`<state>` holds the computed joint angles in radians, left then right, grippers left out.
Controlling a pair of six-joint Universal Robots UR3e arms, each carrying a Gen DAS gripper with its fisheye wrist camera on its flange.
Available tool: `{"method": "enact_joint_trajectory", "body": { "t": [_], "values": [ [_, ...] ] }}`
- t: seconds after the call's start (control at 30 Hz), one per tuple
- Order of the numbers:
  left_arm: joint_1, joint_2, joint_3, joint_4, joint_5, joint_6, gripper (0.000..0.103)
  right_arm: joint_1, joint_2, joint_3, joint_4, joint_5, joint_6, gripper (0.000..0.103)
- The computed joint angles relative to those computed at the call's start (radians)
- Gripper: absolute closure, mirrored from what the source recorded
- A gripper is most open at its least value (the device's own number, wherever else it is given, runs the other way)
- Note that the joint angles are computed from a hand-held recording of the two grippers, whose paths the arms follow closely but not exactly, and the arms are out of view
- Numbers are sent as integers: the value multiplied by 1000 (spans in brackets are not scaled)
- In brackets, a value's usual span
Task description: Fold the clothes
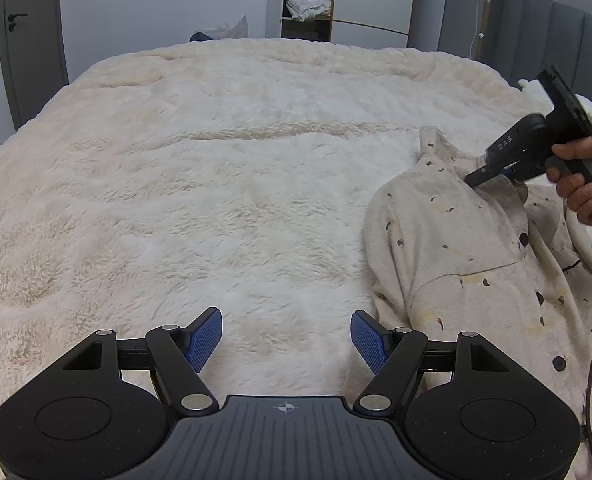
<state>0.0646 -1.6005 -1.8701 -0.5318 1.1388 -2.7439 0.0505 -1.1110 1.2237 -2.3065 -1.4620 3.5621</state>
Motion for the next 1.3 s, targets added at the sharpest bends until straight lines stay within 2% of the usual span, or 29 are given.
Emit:
{"method": "enact_joint_trajectory", "body": {
  "t": [0.13,0.23,0.33,0.4,0.5,0.53,0.63,0.7,0.77,0.83,1.0,1.07,1.17,1.23,1.3],
  "values": [
    [-9,-2,-2,3,8,3,36,14,-117,154,-282,117,-71,97],
    [-18,-2,-5,3,15,5,36,32,-127,127,-211,113,-167,63],
    [-26,-2,-8,3,27,11,36,-8,-214,254,-238,90,-155,66],
    [-26,-2,-7,7,27,8,36,-78,-304,430,-369,113,-28,68],
    [-25,-8,-2,7,24,3,36,-162,-413,633,-485,116,112,73],
    [-27,-10,0,7,25,3,36,-186,-435,677,-499,136,136,73],
    [-34,-15,-1,8,34,9,36,-239,-467,759,-507,211,168,84],
    [-36,-15,-2,10,36,11,36,-229,-445,746,-498,211,165,90],
    [-38,-16,-2,11,38,13,36,-184,-393,682,-445,152,161,101],
    [-39,-19,-1,13,41,13,36,-148,-322,599,-401,85,155,101],
    [-41,-22,-1,19,41,11,36,-102,-164,454,-392,78,144,101],
    [-41,-21,-3,19,40,15,36,-88,-94,367,-377,107,135,97],
    [-42,-22,-2,19,41,15,36,-54,7,217,-340,76,121,85],
    [-41,-23,-1,18,40,14,36,-58,25,186,-342,96,138,82],
    [-40,-23,0,17,39,12,36,-104,-11,282,-490,196,211,81]
  ]
}}
